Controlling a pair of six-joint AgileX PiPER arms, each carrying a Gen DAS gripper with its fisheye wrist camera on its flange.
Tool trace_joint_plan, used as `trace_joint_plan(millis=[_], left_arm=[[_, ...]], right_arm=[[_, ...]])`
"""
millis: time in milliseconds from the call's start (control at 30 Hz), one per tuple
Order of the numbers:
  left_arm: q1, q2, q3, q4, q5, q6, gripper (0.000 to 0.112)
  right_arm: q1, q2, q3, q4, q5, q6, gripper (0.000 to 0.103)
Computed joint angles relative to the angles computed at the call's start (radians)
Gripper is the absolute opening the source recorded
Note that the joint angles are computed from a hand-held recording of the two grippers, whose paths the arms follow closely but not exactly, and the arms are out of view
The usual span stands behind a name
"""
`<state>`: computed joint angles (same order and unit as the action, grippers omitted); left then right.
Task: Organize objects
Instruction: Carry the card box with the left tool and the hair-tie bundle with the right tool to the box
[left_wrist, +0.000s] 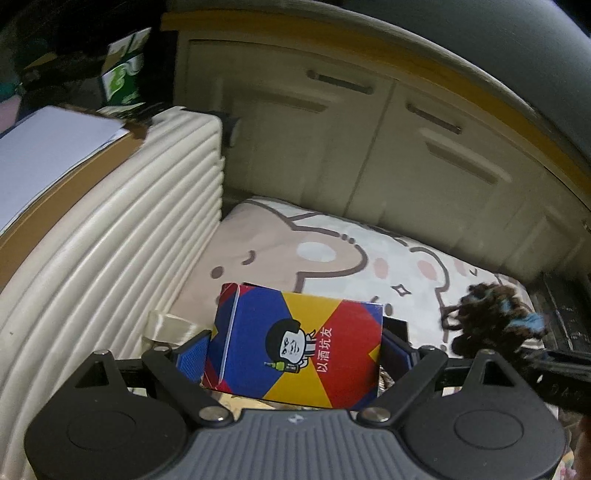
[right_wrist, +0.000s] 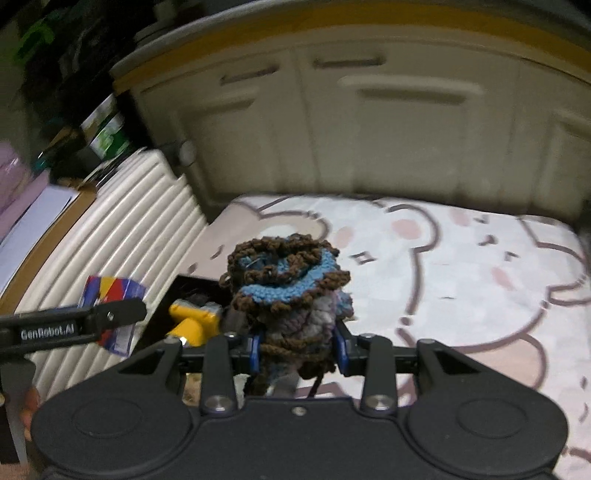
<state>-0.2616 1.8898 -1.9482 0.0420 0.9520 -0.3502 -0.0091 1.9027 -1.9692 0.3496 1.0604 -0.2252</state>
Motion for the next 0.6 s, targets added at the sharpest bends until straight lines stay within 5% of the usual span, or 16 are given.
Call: trace_joint_plan(millis=[533,600], left_arm=[[0.103,0.007,0.042,-0.112,-0.012,0.082,0.092],[0.113,0.018,0.035,-0.146,0.008,0.106,0.092]], right_arm=[[0.148,0.241,-0.216,-0.014,0.078,0.031,0.039],[0.149,0.262,-0.231,-0.011,0.089,0.039,0.048]])
